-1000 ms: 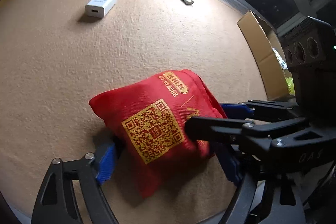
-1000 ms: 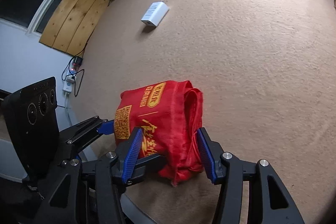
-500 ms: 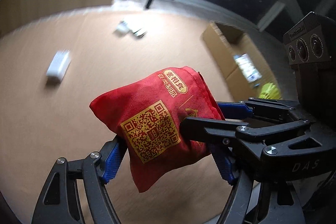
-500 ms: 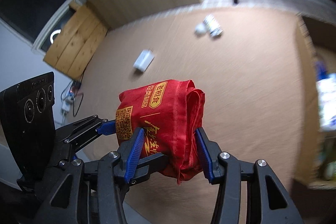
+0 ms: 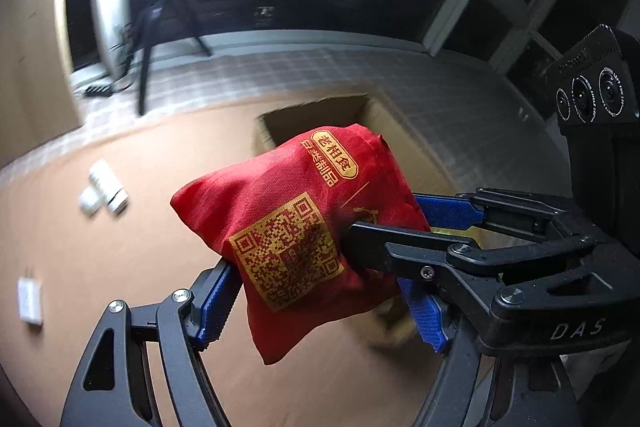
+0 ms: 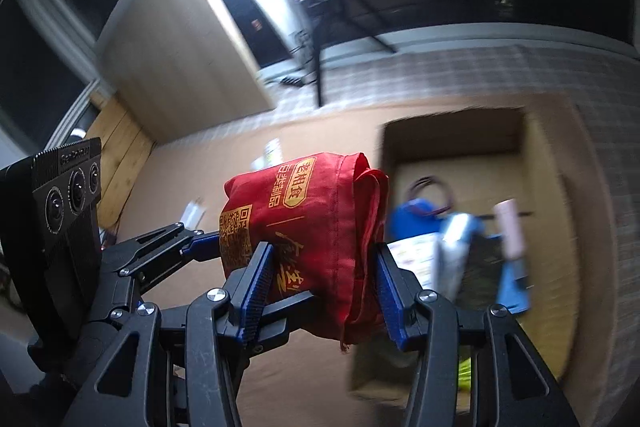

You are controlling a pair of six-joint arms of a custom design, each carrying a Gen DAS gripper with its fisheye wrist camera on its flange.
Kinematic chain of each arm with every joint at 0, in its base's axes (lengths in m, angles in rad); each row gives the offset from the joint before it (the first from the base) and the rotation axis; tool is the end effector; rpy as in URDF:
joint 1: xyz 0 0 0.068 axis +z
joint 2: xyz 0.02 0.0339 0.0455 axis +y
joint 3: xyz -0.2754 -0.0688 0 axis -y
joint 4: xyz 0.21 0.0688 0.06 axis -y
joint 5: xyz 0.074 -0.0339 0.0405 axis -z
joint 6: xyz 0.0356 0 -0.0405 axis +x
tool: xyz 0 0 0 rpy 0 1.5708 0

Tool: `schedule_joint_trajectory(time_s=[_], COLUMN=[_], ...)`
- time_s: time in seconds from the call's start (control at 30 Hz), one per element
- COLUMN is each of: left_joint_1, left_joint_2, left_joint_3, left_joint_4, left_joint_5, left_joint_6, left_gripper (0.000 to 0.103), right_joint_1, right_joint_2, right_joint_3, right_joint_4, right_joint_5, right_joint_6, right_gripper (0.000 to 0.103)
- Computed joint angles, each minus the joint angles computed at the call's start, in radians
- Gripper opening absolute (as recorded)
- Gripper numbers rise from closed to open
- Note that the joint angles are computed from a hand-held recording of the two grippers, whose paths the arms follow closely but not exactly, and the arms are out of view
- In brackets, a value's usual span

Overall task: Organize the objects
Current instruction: 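Carry the red bag with both tools into the box and release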

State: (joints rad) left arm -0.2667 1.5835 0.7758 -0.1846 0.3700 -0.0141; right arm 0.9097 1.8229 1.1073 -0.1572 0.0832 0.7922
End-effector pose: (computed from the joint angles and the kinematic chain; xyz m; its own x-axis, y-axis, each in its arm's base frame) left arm 0.2577 -0.0837 0.1888 -0.8138 0.2087 -0.5424 0.4250 0.8503 -0.3105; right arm 0.2215 0.2799 0.2038 -0.8670 0.0409 -0.4967 -0.1945 0.8898 0.4128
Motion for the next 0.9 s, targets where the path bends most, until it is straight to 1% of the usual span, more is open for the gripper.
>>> schedule_joint_trajectory(time_s=[0.1, 0.27, 0.4, 0.5, 0.53, 0.63, 0.73, 0.9], left_joint_1=[-0.084, -0.178, -0.21, -0.213, -0.21, -0.202, -0.179, -0.133], left_joint_2=[0.084, 0.199, 0.242, 0.266, 0.267, 0.276, 0.255, 0.201], left_joint_3=[0.081, 0.187, 0.218, 0.238, 0.24, 0.248, 0.234, 0.191], left_joint_4=[0.015, 0.015, 0.019, 0.014, 0.011, 0.003, -0.002, -0.008], left_joint_5=[-0.038, -0.092, -0.123, -0.125, -0.123, -0.131, -0.105, -0.073], left_joint_6=[-0.05, -0.092, -0.098, -0.092, -0.086, -0.076, -0.058, -0.011], left_gripper=[0.078, 0.078, 0.078, 0.078, 0.078, 0.081, 0.081, 0.081], right_joint_1=[-0.06, -0.128, -0.145, -0.137, -0.136, -0.128, -0.111, -0.071], right_joint_2=[-0.026, -0.038, -0.031, -0.009, -0.007, -0.006, -0.005, -0.002], right_joint_3=[-0.056, -0.115, -0.13, -0.105, -0.098, -0.086, -0.068, -0.038], right_joint_4=[0.022, 0.056, 0.071, 0.057, 0.047, 0.016, -0.008, -0.039], right_joint_5=[-0.019, -0.053, -0.057, -0.039, -0.028, 0.001, 0.033, 0.091], right_joint_6=[-0.019, -0.032, -0.028, -0.018, -0.012, 0.016, 0.04, 0.098], right_gripper=[0.046, 0.046, 0.047, 0.048, 0.048, 0.053, 0.057, 0.058])
